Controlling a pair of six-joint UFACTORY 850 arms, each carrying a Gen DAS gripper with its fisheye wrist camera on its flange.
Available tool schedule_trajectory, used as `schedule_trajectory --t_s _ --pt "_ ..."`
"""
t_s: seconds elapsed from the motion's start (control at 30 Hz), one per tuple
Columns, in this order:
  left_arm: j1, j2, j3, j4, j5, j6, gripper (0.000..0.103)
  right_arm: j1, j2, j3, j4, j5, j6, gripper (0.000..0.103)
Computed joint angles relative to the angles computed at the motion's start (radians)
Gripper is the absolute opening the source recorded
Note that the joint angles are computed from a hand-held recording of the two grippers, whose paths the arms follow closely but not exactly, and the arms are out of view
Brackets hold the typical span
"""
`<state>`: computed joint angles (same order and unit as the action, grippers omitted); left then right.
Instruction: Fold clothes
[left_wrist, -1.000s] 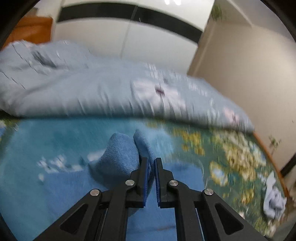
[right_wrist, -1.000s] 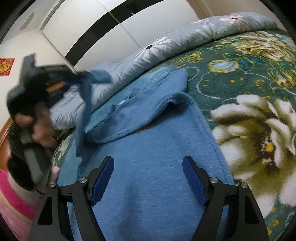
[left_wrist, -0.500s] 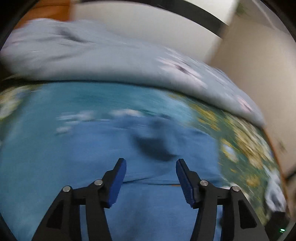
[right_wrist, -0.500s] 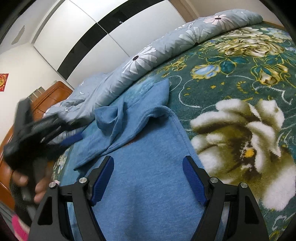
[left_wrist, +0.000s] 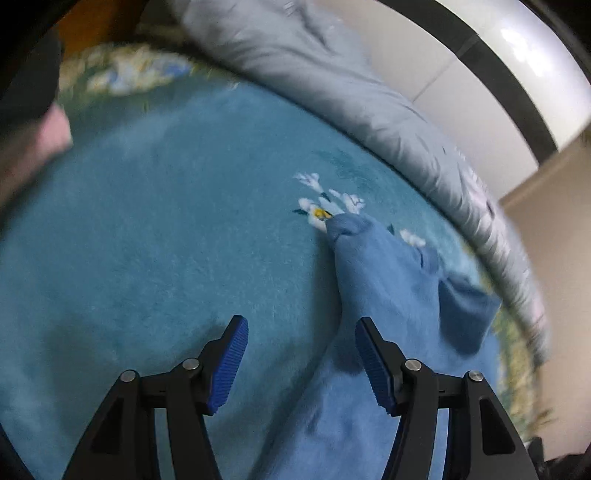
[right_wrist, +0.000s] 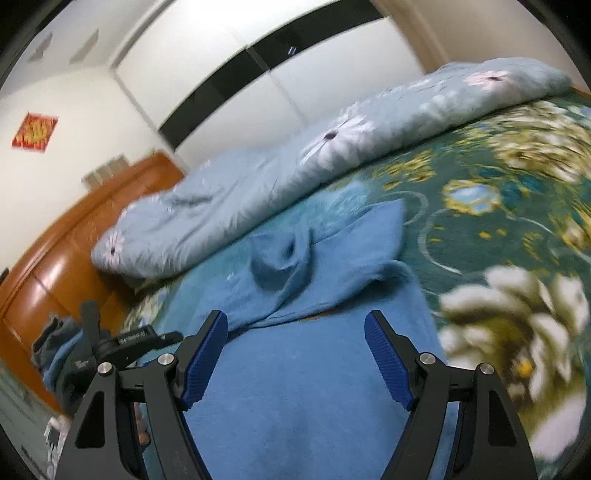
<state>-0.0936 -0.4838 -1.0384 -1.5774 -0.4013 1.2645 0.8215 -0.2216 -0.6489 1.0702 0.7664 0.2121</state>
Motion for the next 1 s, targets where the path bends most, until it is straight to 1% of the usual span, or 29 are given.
schedule_trajectory --t_s 0.03,0.1,0.17,0.23,0.27,0.3,0.33,0.37,0.43,0.5,0.53,0.57,0.6,0.63,0.67,0.73,0.8,0.83,0.9,0.93,1.0 --pt "0.013 -0.019 -0.015 0.013 -0.034 -0.028 0.065 -0.028 0.003 -0.019 -0.007 -0.046 -0.042 0.078" --pt "0.026 -0.042 -0.033 0.010 -0.082 -0.043 0.065 -0.079 -0.002 -0.077 0.044 -0.108 -0.207 0.078" --pt "0.032 -0.051 -0.038 0.005 -0.119 -0.046 0.065 -0.141 -0.032 -0.133 0.050 -0.181 -0.274 0.077" --pt "0.024 -0.058 -0.045 0.015 -0.106 -0.043 0.065 -0.202 -0.081 -0.205 0.094 -0.263 -0.353 0.075" --pt "0.019 -0.061 -0.050 0.027 -0.094 -0.044 0.065 -0.231 -0.107 -0.244 0.130 -0.302 -0.406 0.069" --pt "0.013 -0.060 -0.049 0.026 -0.082 -0.030 0.065 -0.258 -0.134 -0.285 0.179 -0.340 -0.471 0.065" --pt "0.011 -0.061 -0.054 0.035 -0.079 -0.032 0.065 -0.283 -0.164 -0.328 0.244 -0.376 -0.548 0.062" --pt "0.010 -0.060 -0.056 0.043 -0.076 -0.035 0.065 -0.308 -0.208 -0.372 0.325 -0.415 -0.615 0.054" --pt "0.010 -0.066 -0.065 0.067 -0.066 -0.052 0.065 -0.336 -0.263 -0.418 0.413 -0.458 -0.668 0.048" --pt "-0.001 -0.070 -0.077 0.096 -0.035 -0.072 0.065 -0.351 -0.292 -0.439 0.412 -0.481 -0.651 0.043" --pt "-0.012 -0.072 -0.083 0.113 -0.003 -0.077 0.065 -0.357 -0.307 -0.450 0.401 -0.492 -0.633 0.037" --pt "-0.023 -0.069 -0.082 0.121 0.030 -0.073 0.065 -0.359 -0.315 -0.456 0.389 -0.497 -0.616 0.028" --pt "-0.034 -0.066 -0.080 0.129 0.064 -0.070 0.064 -0.357 -0.316 -0.458 0.371 -0.497 -0.600 0.021" --pt "-0.045 -0.063 -0.079 0.139 0.098 -0.068 0.064 -0.354 -0.317 -0.461 0.364 -0.496 -0.597 0.006" --pt "-0.057 -0.061 -0.077 0.150 0.132 -0.068 0.064 -0.348 -0.312 -0.461 0.376 -0.485 -0.618 0.005" --pt "-0.061 -0.052 -0.068 0.161 0.165 -0.075 0.064 -0.325 -0.273 -0.431 0.316 -0.429 -0.572 0.003" --pt "-0.064 -0.050 -0.068 0.210 0.205 -0.121 0.064 -0.303 -0.233 -0.400 0.266 -0.370 -0.535 0.003" --pt "-0.066 -0.049 -0.068 0.243 0.225 -0.153 0.064 -0.289 -0.203 -0.371 0.237 -0.322 -0.499 0.003" --pt "-0.062 -0.056 -0.073 0.275 0.223 -0.175 0.064 -0.252 -0.141 -0.302 0.255 -0.207 -0.495 0.003" --pt "-0.063 -0.056 -0.072 0.279 0.228 -0.177 0.064 -0.242 -0.123 -0.278 0.273 -0.181 -0.507 0.003" --pt "-0.067 -0.055 -0.070 0.286 0.239 -0.181 0.064 -0.240 -0.103 -0.236 0.268 -0.191 -0.479 0.003"
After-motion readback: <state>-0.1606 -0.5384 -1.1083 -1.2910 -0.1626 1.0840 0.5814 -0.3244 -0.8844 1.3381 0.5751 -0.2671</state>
